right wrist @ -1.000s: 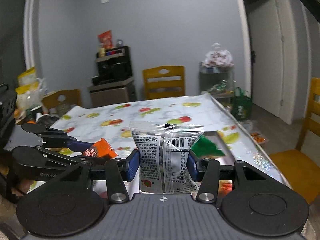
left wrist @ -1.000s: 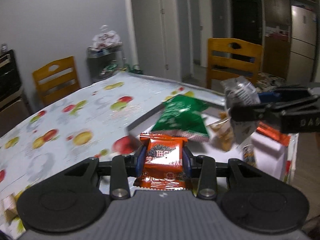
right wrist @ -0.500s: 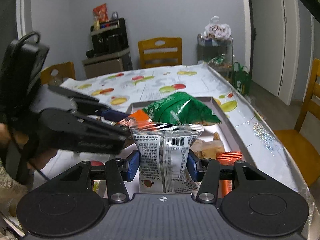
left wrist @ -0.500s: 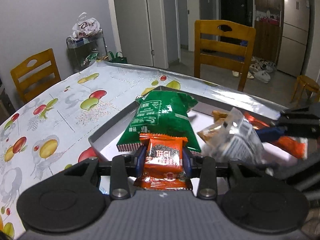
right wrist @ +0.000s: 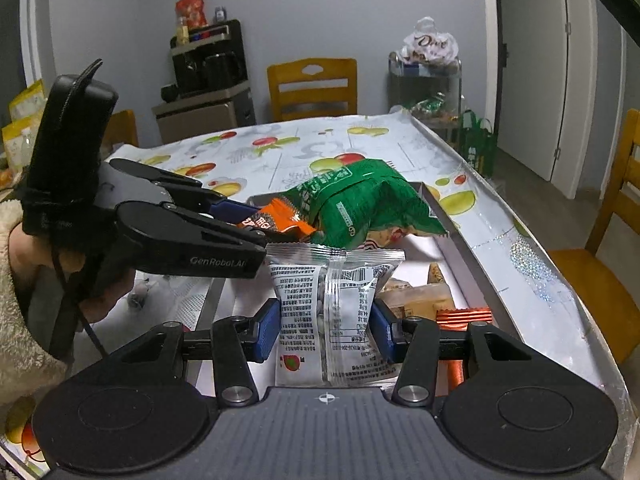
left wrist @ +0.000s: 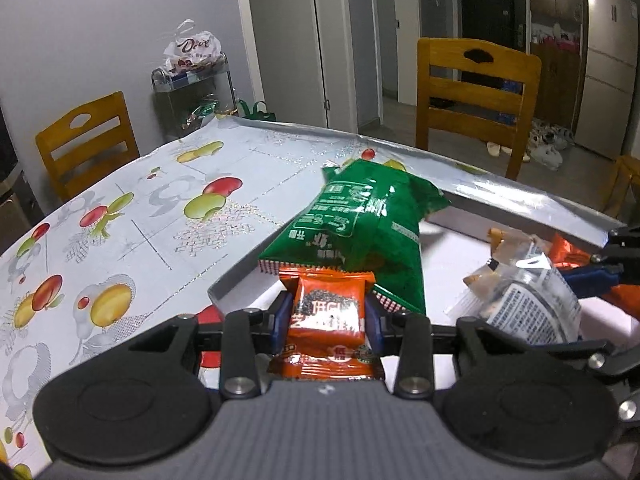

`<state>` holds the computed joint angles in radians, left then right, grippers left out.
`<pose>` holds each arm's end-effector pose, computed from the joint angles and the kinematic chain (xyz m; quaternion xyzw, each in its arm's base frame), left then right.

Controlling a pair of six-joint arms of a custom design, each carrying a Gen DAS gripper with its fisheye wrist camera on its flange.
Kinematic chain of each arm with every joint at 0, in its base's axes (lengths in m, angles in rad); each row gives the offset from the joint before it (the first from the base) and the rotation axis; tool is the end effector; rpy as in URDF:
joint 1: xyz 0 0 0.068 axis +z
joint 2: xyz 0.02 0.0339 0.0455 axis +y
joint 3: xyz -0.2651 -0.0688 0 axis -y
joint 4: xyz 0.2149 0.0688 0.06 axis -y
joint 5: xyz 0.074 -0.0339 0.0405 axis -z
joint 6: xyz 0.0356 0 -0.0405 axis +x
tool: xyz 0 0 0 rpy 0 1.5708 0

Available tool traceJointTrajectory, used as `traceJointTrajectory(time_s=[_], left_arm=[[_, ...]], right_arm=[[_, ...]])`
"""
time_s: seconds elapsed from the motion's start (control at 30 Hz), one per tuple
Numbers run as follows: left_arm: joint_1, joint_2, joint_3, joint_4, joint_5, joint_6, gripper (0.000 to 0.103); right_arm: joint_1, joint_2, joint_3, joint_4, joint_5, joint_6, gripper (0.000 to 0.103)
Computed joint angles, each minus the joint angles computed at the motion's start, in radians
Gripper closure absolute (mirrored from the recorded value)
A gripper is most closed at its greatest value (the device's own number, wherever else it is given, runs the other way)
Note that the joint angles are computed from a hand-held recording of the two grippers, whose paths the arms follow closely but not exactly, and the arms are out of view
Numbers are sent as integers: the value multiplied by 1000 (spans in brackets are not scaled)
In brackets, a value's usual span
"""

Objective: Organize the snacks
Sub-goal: 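Lower both packets into the gray box and open both tools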

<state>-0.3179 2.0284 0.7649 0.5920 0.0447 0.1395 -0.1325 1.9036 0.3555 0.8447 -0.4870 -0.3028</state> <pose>0.3273 -0.1094 0.0965 0.2136 0.8747 -0.0588 0.4310 0.2519 -0.0168 0.0824 -0.1758 0.8688 0.1256 0.4455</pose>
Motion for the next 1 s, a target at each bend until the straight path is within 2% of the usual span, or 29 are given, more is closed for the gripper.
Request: traceJointTrajectory(time_s=[0.1,0.2,0.4,0.57,0.7,0.77,0.83,0.9,1.0], left_arm=[[34,8,0,11,81,14,67],[51,11,-20,46,109,46,67],[41,14,-62,120,64,101,67],[55,24,-79,160,67,99,65],[63,29,-82,165,75,90,61],[65,30,-82,164,75,88,54],[62,28,-95,186,63,85,41],[59,21,-108,200,52,81,35],[67,13,-116,198,58,74,33]], right_arm=[[32,-4,23,-24,39,-3,54],[59,0,69,-76,54,4,54],[119,34,148,-136,126,25,54],[127,52,172,-154,131,40,54],[128,57,173,-147,141,52,54],[130,60,171,-140,146,60,54],[133,62,170,-132,153,65,53],[135,62,171,-134,157,66,52],[144,63,175,-139,166,73,50]])
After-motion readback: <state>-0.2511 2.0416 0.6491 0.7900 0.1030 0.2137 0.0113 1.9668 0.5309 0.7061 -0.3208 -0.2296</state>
